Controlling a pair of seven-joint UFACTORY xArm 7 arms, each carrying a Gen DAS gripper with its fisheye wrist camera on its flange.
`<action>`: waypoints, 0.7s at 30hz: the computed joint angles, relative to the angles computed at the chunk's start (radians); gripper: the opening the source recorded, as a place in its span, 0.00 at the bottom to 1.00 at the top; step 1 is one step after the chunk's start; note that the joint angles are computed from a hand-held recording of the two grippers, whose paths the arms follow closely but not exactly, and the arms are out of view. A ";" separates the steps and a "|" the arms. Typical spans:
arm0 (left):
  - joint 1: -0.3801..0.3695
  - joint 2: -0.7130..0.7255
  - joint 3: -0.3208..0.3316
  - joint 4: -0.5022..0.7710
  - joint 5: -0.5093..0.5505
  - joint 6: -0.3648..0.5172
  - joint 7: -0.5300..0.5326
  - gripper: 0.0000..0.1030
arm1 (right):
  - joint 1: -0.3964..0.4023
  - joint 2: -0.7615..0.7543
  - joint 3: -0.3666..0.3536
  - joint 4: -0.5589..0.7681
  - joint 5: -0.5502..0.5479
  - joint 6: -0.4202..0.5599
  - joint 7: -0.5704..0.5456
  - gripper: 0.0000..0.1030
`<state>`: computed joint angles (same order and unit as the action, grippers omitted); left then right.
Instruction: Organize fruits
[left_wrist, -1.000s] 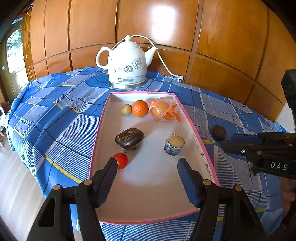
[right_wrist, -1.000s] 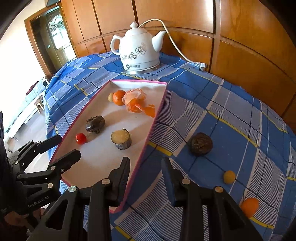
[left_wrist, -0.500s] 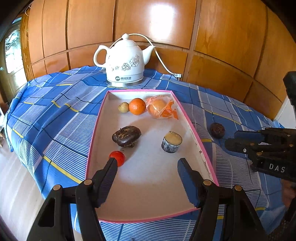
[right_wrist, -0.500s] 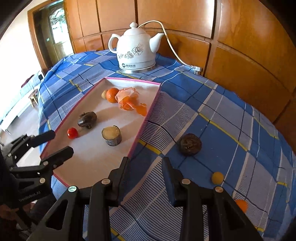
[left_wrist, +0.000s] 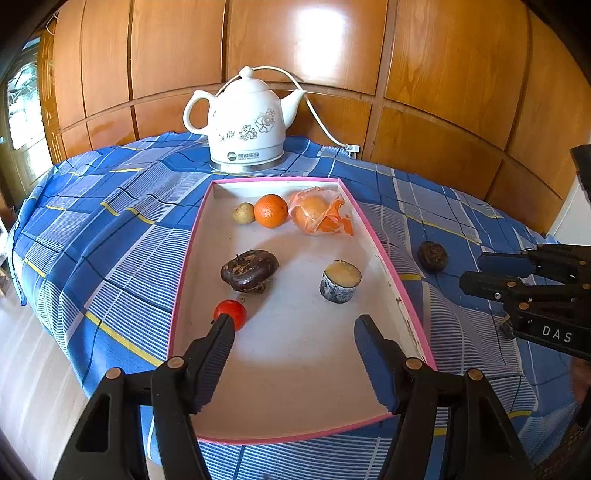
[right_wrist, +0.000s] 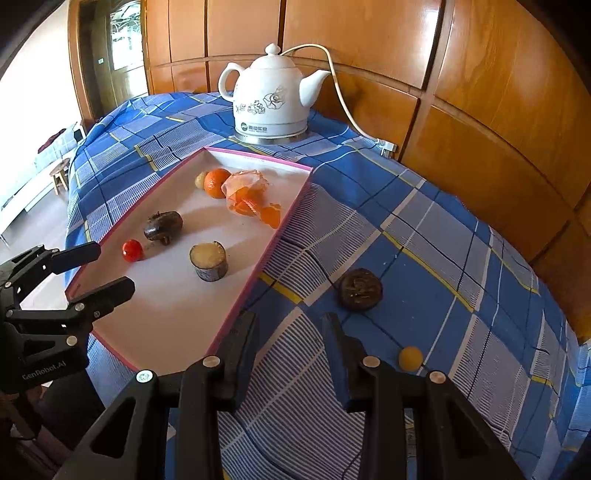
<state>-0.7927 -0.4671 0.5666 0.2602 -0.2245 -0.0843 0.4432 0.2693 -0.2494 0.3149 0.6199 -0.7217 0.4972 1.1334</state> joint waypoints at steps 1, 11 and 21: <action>-0.001 0.000 0.001 0.000 0.001 0.000 0.000 0.66 | 0.001 -0.005 -0.002 -0.003 0.002 0.005 -0.006 0.35; -0.014 0.000 0.007 0.001 0.004 0.001 0.004 0.66 | 0.009 -0.042 0.038 0.008 -0.073 0.146 -0.005 0.35; 0.018 -0.003 -0.053 -0.007 0.013 0.003 -0.009 0.66 | 0.054 -0.052 0.048 0.021 -0.153 0.270 -0.015 0.35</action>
